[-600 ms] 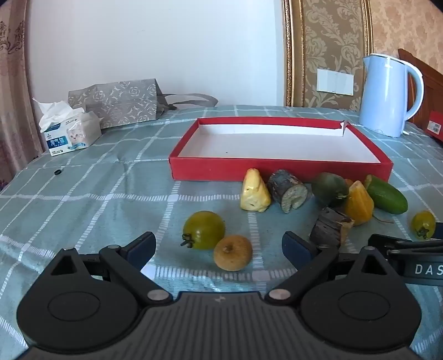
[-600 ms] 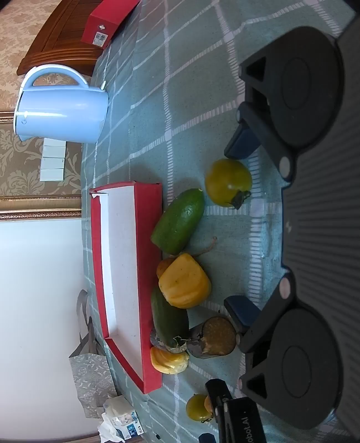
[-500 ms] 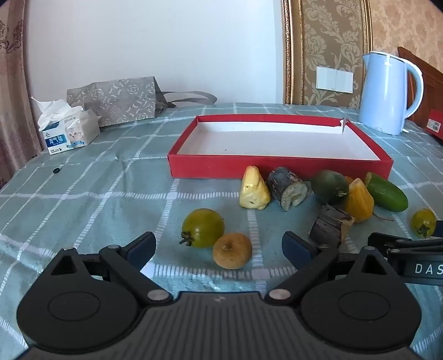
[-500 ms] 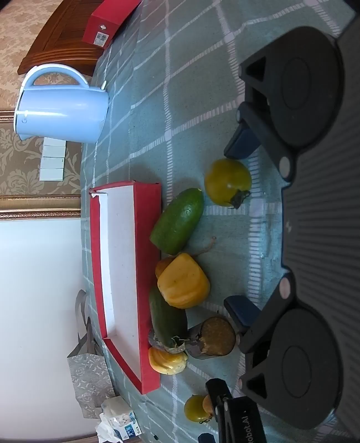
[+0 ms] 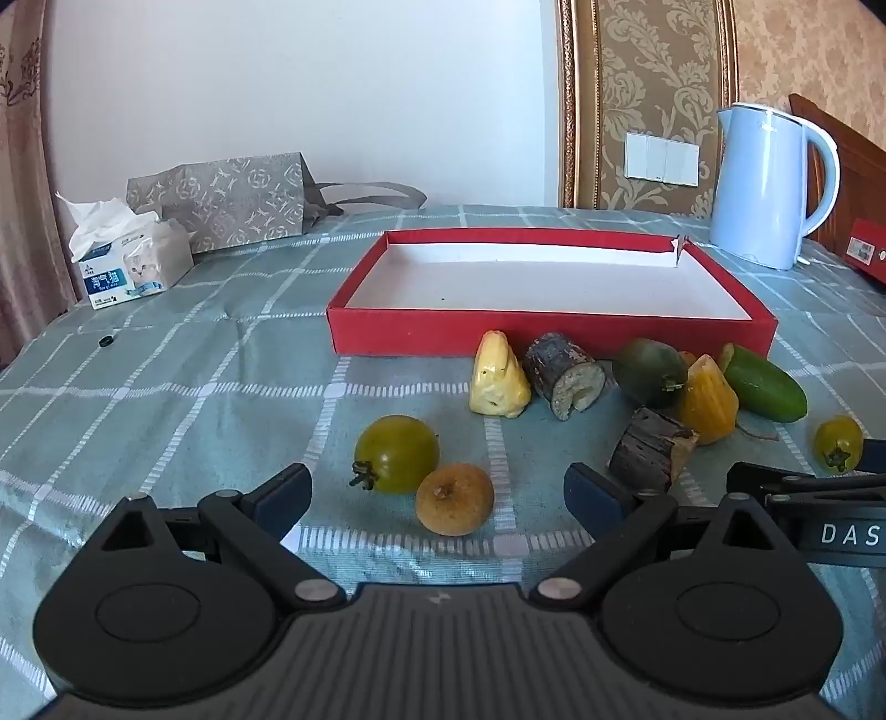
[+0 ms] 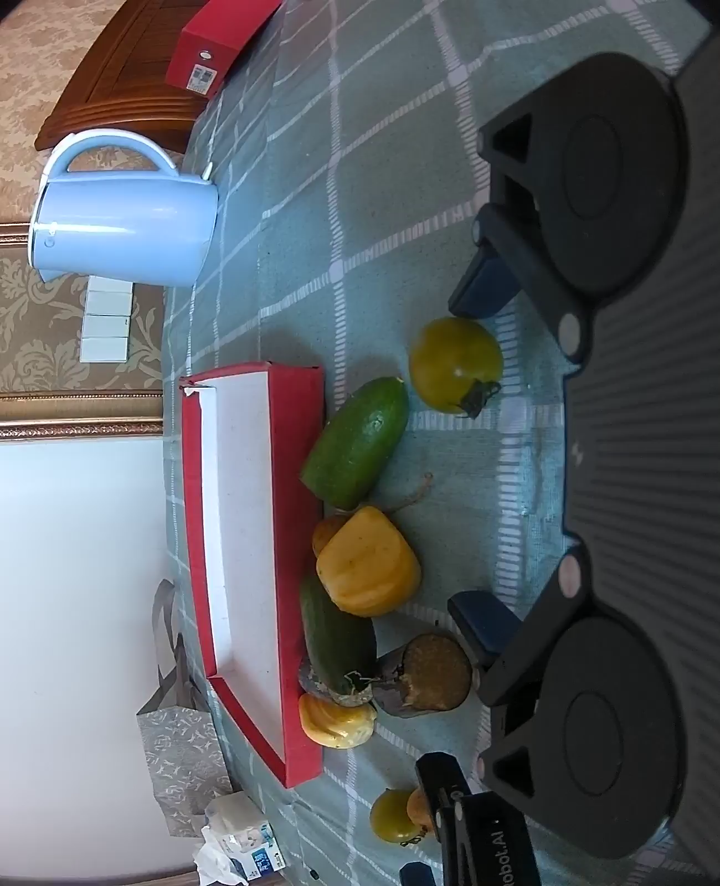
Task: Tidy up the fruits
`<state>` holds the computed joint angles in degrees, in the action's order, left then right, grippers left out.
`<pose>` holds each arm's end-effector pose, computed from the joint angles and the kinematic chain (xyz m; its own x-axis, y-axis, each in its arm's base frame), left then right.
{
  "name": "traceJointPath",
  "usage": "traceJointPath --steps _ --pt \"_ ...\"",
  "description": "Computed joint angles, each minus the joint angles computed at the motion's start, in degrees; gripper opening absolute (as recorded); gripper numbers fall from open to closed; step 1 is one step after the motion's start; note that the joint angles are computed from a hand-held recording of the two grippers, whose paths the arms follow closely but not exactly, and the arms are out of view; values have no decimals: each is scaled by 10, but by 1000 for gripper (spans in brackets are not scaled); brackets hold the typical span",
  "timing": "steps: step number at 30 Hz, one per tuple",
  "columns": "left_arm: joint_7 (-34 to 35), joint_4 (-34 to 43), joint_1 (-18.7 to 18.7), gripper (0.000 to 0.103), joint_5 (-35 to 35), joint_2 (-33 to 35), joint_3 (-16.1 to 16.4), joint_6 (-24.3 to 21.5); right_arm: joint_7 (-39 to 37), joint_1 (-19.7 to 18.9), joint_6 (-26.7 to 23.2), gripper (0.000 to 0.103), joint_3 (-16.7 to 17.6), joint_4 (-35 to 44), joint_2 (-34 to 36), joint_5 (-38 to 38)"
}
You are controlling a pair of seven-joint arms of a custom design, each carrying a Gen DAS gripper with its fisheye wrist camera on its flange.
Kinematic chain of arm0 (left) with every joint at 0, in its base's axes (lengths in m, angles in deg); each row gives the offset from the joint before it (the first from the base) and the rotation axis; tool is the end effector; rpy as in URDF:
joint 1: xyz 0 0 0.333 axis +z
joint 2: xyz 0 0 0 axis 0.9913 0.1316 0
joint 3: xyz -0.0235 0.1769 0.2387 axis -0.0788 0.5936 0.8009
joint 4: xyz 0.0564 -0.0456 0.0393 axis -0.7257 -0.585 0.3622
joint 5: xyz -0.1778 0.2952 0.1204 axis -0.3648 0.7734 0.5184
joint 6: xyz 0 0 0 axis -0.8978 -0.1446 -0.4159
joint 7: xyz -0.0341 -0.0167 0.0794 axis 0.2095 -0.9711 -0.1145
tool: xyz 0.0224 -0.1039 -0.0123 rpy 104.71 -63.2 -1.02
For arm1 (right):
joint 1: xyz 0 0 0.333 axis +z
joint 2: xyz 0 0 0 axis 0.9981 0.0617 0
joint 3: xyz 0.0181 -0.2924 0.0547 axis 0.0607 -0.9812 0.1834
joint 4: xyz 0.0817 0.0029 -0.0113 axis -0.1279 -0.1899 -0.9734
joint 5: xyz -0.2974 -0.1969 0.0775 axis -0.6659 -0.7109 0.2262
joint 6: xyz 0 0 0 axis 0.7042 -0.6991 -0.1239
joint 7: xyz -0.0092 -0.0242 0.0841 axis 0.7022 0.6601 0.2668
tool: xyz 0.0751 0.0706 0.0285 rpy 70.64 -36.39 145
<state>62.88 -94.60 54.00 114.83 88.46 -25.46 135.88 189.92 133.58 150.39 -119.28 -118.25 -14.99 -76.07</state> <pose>0.6903 -0.3111 0.2995 0.0229 -0.9985 -0.0501 -0.5575 0.0288 -0.8297 0.6913 0.3140 0.2542 0.0076 -0.9986 -0.0522 -0.5664 0.0387 -0.8233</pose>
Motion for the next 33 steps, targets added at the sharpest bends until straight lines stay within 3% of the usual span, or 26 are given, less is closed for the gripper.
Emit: traceJointPath --steps 33 --pt "15 -10 7 98 -49 -1 -2 25 10 -8 -10 103 5 12 2 -21"
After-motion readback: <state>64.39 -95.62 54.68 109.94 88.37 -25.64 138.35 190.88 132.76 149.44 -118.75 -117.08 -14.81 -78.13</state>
